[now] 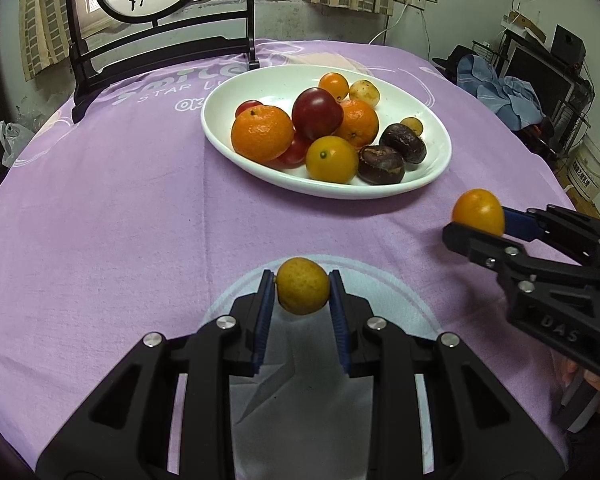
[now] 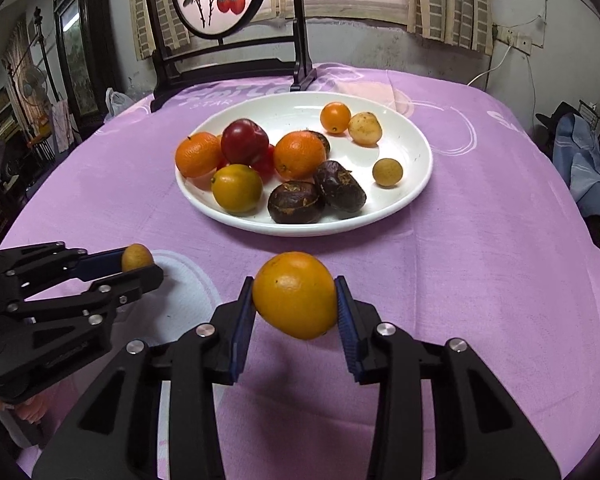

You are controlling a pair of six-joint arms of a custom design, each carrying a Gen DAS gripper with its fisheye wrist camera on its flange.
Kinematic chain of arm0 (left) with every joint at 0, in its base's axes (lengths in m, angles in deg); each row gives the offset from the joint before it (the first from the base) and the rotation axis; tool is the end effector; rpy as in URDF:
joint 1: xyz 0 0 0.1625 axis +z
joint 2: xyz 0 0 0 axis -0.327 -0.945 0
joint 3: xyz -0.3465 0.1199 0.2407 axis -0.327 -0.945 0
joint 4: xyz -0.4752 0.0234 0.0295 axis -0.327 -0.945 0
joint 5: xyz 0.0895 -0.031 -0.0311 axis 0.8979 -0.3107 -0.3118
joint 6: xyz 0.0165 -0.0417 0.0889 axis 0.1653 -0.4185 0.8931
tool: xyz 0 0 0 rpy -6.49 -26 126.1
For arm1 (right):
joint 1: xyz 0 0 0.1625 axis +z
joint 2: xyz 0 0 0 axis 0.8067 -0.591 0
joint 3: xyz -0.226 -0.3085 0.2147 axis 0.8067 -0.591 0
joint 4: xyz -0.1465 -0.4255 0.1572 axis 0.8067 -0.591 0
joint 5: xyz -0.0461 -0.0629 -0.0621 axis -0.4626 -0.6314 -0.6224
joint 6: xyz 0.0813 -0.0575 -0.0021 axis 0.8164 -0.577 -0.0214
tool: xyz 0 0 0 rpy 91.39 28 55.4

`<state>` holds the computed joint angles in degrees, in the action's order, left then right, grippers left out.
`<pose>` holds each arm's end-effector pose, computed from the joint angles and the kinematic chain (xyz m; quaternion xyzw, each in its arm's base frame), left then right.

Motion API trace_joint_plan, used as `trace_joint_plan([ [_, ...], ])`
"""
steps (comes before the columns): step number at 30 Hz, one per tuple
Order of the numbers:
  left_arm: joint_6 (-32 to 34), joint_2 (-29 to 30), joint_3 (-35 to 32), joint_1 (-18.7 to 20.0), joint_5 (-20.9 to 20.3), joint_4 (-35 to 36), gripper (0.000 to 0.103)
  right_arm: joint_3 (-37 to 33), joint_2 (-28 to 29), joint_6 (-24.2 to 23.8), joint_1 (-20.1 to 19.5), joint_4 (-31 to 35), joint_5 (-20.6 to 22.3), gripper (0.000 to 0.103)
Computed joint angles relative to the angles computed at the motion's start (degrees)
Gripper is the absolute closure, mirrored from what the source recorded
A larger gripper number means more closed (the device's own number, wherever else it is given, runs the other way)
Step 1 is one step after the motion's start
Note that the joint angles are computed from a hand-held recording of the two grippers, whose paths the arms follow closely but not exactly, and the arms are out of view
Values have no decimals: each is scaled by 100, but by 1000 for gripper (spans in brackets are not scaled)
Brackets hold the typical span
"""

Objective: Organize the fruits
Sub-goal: 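Carry both fruits onto the white plate and open both tools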

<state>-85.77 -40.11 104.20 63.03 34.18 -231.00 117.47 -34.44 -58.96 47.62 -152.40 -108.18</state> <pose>-0.1798 -0.4705 0.1356 0.1131 0.8826 -0.3078 0.3369 0.2036 -0.5056 0.1189 0.3357 -0.8895 0.2220 0.2163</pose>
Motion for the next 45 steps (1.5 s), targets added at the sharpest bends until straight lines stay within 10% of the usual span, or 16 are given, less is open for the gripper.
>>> trace_joint_plan([
  [11, 411, 108, -563, -186, 214, 181, 75, -263, -256, -16, 100, 264, 304, 64],
  [28, 976, 1470, -2450, 655, 755, 62, 74, -1891, 1260, -44, 57, 198, -206, 64],
  [29, 1024, 1522, -2489, 704, 729, -63, 70, -1916, 1304, -81, 61, 145, -243, 58],
  [31, 1154, 1619, -2496, 726, 839, -452, 13, -1927, 1377, -158, 80, -58, -349, 49],
  [34, 1870, 1766, -2384, 622, 1063, -1357, 12, -1792, 1242, -161, 31, -15, -148, 49],
  [45, 584, 1196, -1821, 368, 1059, -84, 7, -1077, 558, 90, -5, 112, 15, 49],
])
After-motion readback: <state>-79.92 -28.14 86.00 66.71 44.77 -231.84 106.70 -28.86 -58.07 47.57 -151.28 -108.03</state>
